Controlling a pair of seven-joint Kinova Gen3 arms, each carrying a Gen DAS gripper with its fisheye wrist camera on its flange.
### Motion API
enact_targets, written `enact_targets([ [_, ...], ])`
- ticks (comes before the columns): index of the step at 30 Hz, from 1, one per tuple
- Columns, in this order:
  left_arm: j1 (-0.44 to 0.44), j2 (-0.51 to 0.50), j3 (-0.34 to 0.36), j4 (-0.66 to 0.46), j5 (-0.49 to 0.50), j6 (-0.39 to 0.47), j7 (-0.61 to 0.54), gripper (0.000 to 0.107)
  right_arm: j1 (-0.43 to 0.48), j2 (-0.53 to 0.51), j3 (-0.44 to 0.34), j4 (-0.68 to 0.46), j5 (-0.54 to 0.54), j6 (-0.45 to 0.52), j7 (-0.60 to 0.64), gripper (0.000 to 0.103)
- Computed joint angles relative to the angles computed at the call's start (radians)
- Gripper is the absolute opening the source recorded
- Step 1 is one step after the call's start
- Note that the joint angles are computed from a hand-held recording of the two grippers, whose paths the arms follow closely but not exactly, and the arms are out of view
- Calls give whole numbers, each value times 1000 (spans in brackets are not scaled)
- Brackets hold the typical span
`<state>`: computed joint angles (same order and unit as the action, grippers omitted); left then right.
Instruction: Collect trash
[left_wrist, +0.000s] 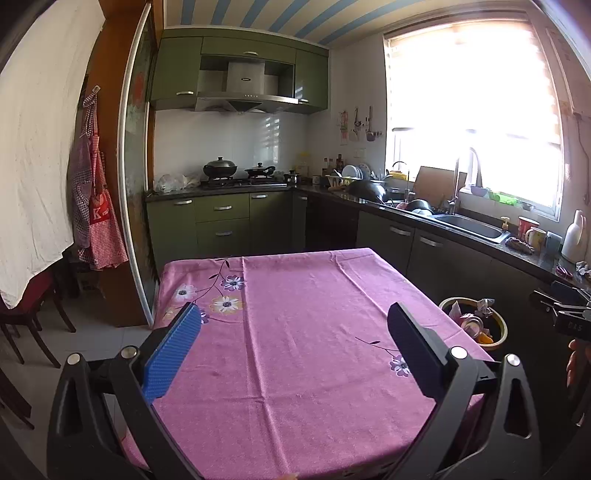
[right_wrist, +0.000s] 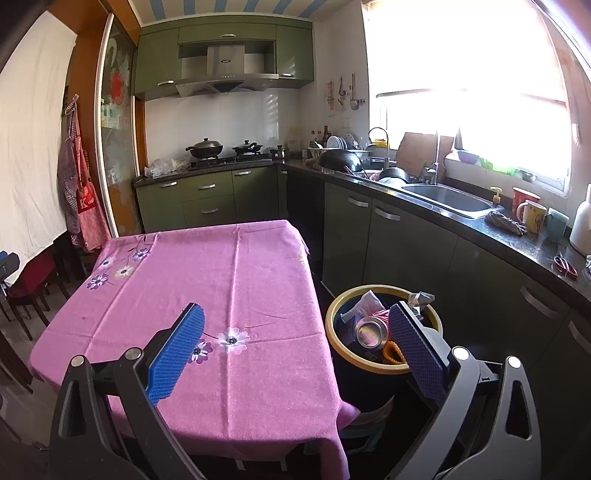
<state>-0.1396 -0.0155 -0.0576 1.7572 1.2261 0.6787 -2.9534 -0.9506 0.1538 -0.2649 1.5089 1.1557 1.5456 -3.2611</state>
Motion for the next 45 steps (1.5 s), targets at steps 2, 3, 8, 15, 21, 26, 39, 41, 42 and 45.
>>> enact_targets([
  [2,1,3,1,-4,-9,2,10,96,3,-1,1,1,-2,-6,0,98],
  [3,2,5,3,-6,-13,0,15,96,5,-1,2,1,-3,-9,1,98],
  [8,3,14,9,-18,-37,0,41,96,14,0,5,0,-9,-24,5,98],
  [15,2,16,13,-24,-45,4,48,96,20,-3,7,9,-10,-37,0,98],
  [21,4,14,15,-26,-56,4,57,96,23,-3,6,11,-10,-40,-2,98],
  [26,6,13,15,-26,-60,7,60,96,26,-7,5,19,-11,-46,-11,98],
  [39,11,19,21,-38,-87,8,89,96,36,-9,4,25,-17,-60,-14,98],
  [41,10,21,21,-41,-92,10,91,96,36,-9,4,24,-17,-59,-14,98],
  [42,10,22,21,-42,-93,12,92,96,37,-8,4,25,-18,-61,-14,98],
  [45,8,24,22,-45,-96,14,93,96,39,-9,5,26,-19,-63,-13,98],
])
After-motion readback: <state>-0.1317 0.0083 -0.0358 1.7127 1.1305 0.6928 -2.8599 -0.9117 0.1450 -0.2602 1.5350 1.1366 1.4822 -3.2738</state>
